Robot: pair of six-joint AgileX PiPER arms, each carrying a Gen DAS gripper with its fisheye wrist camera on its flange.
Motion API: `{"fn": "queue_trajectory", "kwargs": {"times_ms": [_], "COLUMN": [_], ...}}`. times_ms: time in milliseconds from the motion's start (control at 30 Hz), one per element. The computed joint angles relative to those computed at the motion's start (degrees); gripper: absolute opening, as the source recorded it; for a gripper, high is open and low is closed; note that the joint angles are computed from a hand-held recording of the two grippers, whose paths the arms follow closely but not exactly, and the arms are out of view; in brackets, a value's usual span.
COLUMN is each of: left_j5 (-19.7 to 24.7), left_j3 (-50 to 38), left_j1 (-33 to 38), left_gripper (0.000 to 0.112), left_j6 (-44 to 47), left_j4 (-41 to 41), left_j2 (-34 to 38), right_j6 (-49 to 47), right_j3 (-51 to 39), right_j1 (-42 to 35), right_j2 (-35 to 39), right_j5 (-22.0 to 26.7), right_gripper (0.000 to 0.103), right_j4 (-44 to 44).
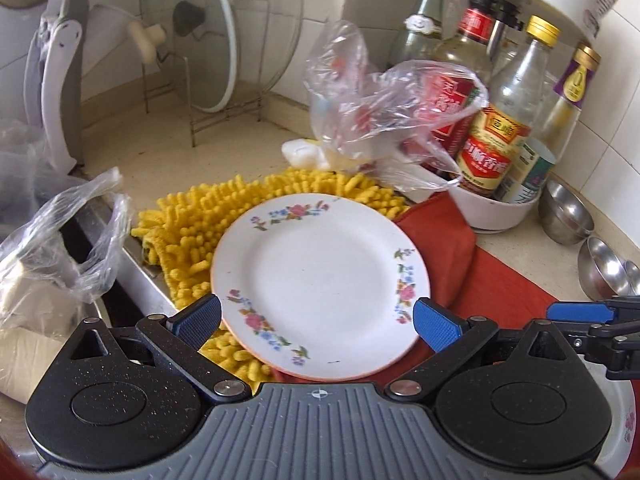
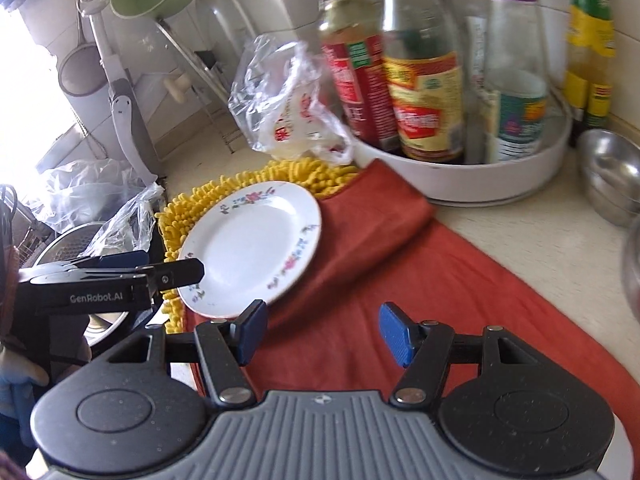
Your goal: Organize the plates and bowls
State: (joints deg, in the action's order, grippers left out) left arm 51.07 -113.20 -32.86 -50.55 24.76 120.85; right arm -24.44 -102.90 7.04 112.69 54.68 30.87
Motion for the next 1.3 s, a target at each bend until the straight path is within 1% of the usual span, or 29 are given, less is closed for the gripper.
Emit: {"fn": "queue_trajectory", "kwargs": {"times_ms": [200, 367, 467, 633, 733, 833, 967, 1100, 1133, 1167, 1233, 1300], "left_j5": [-2.8, -2.4, -1.8, -2.4, -1.0, -0.9, -0.1, 2.8, 3.6, 3.8, 2.7, 1.4], "left_j3": [0.8, -3.2, -5.9, -6.1, -7.7, -8.5, -10.8, -16.3, -17.9, -18.1, -16.3, -13.7], "left_j1": [3.2, 5.4, 7.3, 11.1, 12.6, 13.6, 13.8, 14.1, 14.1, 14.0, 14.0, 13.7], "left_gripper": [0.103, 0.103, 0.103, 0.103, 0.103, 0.103, 0.103, 0.103, 0.102, 0.102, 0.102, 0.102], "left_j6": [3.9, 10.3, 15.0, 22.0, 24.4, 27.1, 28.6, 29.8, 30.1, 29.6, 29.3, 29.6], "left_j4": [-3.6, -7.9, -12.9, -23.0, -26.8, -29.9, -31.1, -31.5, -31.6, -31.2, -32.0, -32.6], "left_j2": [0.0, 3.0, 5.0, 5.8, 6.9, 7.6, 8.8, 11.9, 12.8, 12.8, 11.6, 9.8], "right_j6": [5.5, 9.8, 11.6, 13.7, 14.4, 15.5, 15.8, 14.5, 14.5, 14.2, 13.5, 10.3], "right_j3": [-7.0, -11.9, -14.5, -17.2, -18.2, -19.9, -21.4, -24.4, -25.2, -25.6, -25.0, -24.2], "right_j1": [3.2, 5.0, 5.9, 7.1, 7.6, 8.1, 8.1, 7.8, 7.7, 7.5, 7.1, 6.4], "right_j2": [5.3, 8.7, 10.5, 12.6, 13.4, 14.7, 15.8, 18.2, 18.9, 19.2, 18.8, 18.0], "right_j5": [1.2, 1.9, 2.7, 4.0, 4.0, 4.2, 4.6, 5.0, 5.3, 5.7, 6.1, 7.5], "right_gripper": [0.060, 0.060, 0.060, 0.060, 0.060, 0.060, 0.060, 0.060, 0.064, 0.065, 0.066, 0.066], "right_j4": [-3.7, -6.1, -7.1, -8.1, -8.2, -8.8, -8.5, -5.9, -5.4, -4.8, -3.7, -0.8]}}
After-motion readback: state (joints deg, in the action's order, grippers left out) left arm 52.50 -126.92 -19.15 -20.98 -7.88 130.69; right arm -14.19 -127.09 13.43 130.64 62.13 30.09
